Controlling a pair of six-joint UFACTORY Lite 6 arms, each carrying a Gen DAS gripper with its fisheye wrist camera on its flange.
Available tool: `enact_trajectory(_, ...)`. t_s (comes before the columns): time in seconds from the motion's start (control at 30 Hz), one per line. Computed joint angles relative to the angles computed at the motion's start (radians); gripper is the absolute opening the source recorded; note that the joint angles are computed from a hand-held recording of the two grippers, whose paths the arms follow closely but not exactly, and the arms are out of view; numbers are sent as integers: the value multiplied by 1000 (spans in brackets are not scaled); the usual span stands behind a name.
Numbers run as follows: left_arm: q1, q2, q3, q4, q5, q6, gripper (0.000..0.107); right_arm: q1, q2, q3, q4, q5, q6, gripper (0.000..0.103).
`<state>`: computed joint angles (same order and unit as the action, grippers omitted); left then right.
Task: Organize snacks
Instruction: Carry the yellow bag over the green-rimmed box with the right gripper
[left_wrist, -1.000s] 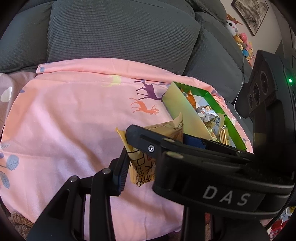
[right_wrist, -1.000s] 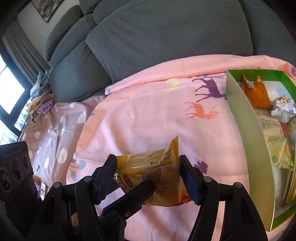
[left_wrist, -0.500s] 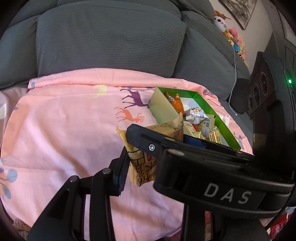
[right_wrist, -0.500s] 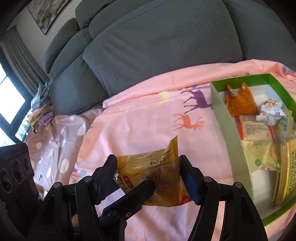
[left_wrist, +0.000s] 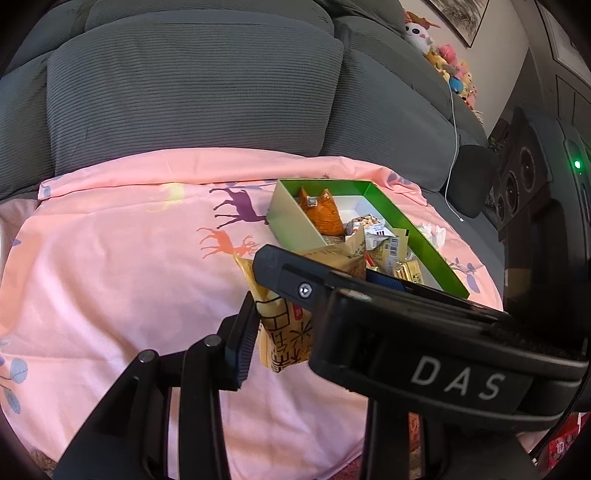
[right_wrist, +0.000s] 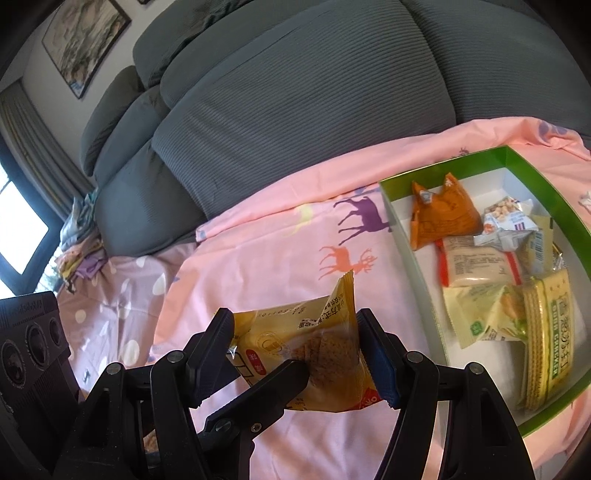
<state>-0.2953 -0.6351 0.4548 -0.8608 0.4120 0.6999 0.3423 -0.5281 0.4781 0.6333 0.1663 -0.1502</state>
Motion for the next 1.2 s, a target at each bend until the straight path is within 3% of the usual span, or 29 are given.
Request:
enact_trajectory(0.6, -171, 25, 40, 220, -98, -270, 36, -127, -113, -44, 185, 80, -213, 71)
enact_trajectory(0.87, -205, 85, 75, 180, -123, -234, 36, -187, -160, -58, 174, 121, -211, 71)
enact_trajectory(1.2, -272, 149, 114, 198, -160, -264, 36, -326, -201, -76, 292, 209, -360, 71)
